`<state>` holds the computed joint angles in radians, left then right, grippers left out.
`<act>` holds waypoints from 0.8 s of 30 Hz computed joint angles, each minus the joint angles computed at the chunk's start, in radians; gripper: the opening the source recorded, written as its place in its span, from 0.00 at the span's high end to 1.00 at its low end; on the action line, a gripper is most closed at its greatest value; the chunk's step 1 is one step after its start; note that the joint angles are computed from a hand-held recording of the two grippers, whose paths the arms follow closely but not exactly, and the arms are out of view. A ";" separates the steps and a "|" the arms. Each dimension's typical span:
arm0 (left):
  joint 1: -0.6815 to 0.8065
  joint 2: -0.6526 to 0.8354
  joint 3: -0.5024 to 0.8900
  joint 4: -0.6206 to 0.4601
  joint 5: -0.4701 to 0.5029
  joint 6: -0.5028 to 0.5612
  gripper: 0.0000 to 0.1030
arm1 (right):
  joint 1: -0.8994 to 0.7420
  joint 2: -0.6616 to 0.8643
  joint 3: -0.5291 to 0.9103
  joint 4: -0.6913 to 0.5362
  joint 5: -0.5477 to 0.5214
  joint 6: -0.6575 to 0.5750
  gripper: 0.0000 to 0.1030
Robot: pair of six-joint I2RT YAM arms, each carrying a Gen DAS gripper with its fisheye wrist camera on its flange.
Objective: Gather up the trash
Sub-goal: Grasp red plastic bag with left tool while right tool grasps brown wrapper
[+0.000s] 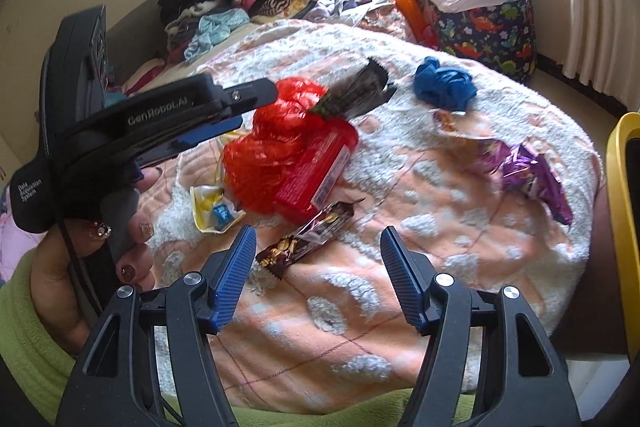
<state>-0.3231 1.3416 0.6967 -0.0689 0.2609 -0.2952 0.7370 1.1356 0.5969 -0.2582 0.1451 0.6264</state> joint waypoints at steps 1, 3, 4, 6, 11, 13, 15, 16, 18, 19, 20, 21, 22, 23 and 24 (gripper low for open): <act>0.001 0.004 0.000 0.000 0.003 -0.001 0.52 | -0.003 0.011 -0.001 0.010 -0.014 -0.001 0.43; 0.006 0.019 0.003 0.001 0.008 0.001 0.52 | -0.011 0.034 0.007 0.019 -0.041 -0.006 0.46; 0.008 0.028 0.005 0.001 0.010 0.000 0.52 | -0.017 0.045 0.010 0.027 -0.057 -0.008 0.47; 0.010 0.042 0.006 0.003 0.011 -0.004 0.52 | -0.033 0.069 0.013 0.045 -0.093 -0.005 0.48; 0.008 0.062 0.001 0.012 0.011 -0.001 0.54 | -0.081 0.135 0.016 0.079 -0.186 0.006 0.63; 0.003 0.066 -0.001 0.013 0.001 -0.001 0.56 | -0.098 0.152 0.009 0.093 -0.227 0.011 0.75; -0.002 0.074 0.002 0.013 -0.006 -0.003 0.58 | -0.109 0.136 -0.005 0.102 -0.246 0.017 0.81; -0.004 0.077 0.002 0.012 -0.014 -0.002 0.59 | -0.112 0.125 -0.014 0.107 -0.252 0.021 0.83; -0.011 0.082 0.002 0.010 -0.027 0.000 0.62 | -0.112 0.094 -0.034 0.109 -0.251 0.027 0.87; -0.015 0.085 0.004 0.009 -0.035 0.002 0.63 | -0.108 0.082 -0.041 0.110 -0.245 0.034 0.87; -0.018 0.085 0.004 0.007 -0.042 0.005 0.64 | -0.102 0.066 -0.049 0.108 -0.236 0.041 0.87; -0.023 0.087 0.005 0.005 -0.053 0.010 0.67 | -0.102 0.047 -0.058 0.107 -0.229 0.045 0.87; -0.031 0.090 0.010 0.002 -0.066 0.011 0.69 | -0.100 0.029 -0.069 0.108 -0.222 0.050 0.87; -0.034 0.092 0.009 0.003 -0.073 0.014 0.74 | -0.097 0.008 -0.078 0.102 -0.212 0.056 0.87; -0.038 0.092 0.008 0.004 -0.081 0.016 0.78 | -0.097 -0.013 -0.087 0.097 -0.203 0.060 0.87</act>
<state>-0.3612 1.4336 0.7042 -0.0646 0.1800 -0.2788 0.6401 1.1229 0.5104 -0.1617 -0.0576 0.6860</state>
